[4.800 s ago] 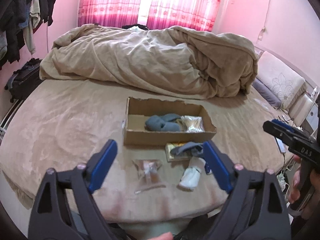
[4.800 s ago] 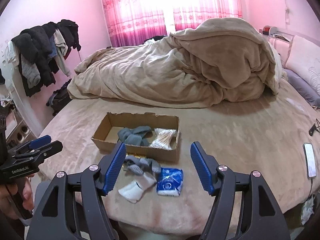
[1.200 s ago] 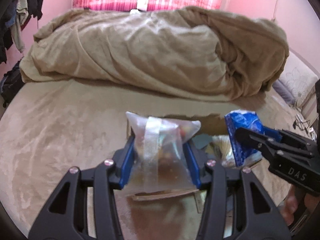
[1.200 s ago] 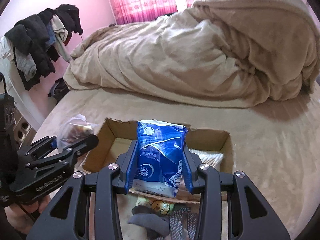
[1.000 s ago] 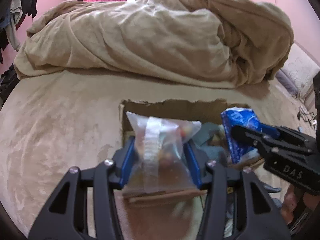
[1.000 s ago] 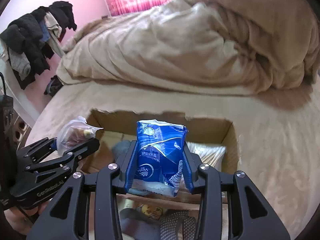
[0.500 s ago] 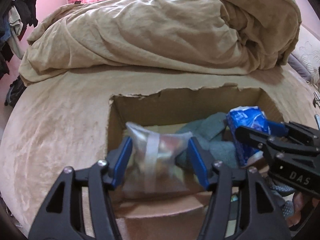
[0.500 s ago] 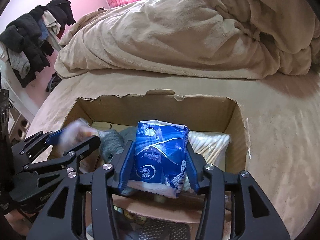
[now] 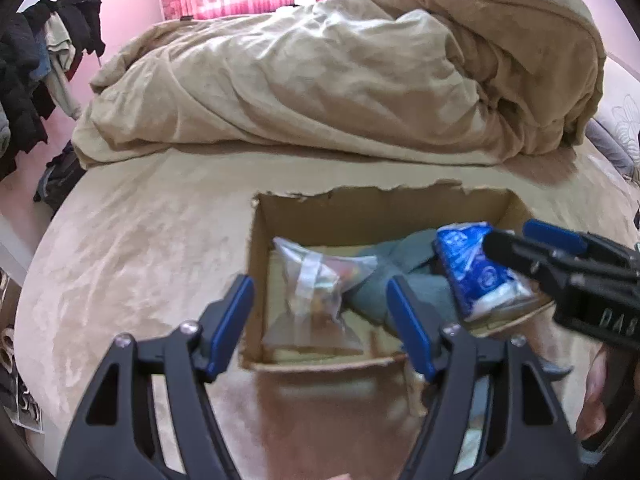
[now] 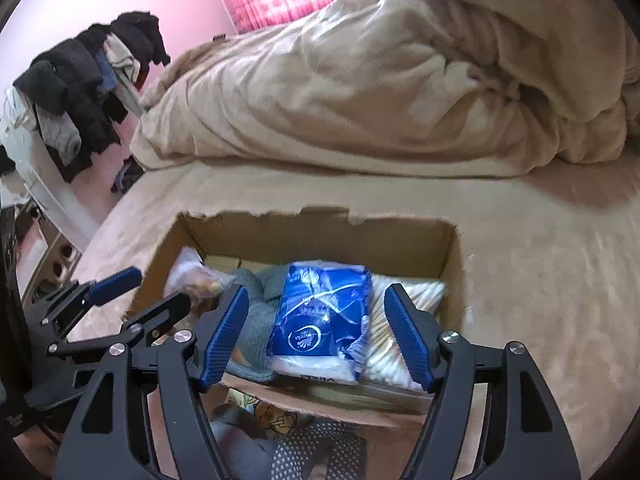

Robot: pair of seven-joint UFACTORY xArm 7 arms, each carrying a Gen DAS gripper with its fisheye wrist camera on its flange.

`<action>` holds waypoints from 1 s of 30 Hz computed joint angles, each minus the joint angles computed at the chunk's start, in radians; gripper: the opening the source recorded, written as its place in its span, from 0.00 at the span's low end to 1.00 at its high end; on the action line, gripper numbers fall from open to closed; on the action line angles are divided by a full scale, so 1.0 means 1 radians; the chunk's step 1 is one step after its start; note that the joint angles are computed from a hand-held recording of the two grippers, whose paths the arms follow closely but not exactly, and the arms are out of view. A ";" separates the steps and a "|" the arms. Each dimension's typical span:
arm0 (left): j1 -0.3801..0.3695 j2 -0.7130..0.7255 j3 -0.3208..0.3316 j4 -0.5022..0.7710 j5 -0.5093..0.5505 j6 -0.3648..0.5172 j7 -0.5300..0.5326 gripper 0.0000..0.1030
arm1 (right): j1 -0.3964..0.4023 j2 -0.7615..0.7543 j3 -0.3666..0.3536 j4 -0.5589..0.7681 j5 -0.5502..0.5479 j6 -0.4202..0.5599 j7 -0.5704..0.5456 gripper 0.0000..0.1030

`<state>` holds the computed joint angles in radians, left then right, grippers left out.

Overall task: Organize objects
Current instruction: 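Carry the snack bag and blue tissue pack into the box and open both tools, then grasp the grey dotted gloves with the right tool while the left tool grasps the white sock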

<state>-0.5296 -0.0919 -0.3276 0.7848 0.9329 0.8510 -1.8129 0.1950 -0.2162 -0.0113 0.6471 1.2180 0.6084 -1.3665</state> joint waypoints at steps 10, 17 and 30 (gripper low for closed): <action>-0.052 -0.079 -0.078 0.058 -0.027 0.133 0.001 0.77 | -0.037 -0.178 -0.070 -0.042 -0.074 0.078 0.069 0.72; -0.078 -0.123 -0.126 0.069 -0.051 0.173 -0.015 0.77 | -0.028 -0.330 -0.115 -0.103 -0.171 0.101 0.134 0.73; -0.106 -0.262 -0.228 0.005 -0.154 0.226 -0.037 0.77 | -0.010 -0.604 -0.187 -0.222 -0.403 0.113 0.315 0.74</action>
<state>-0.6359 -0.3536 -0.5553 0.7903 0.7793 1.0767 -1.8498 0.1851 -0.8198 -0.1986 0.4254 0.8149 0.7218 -1.0511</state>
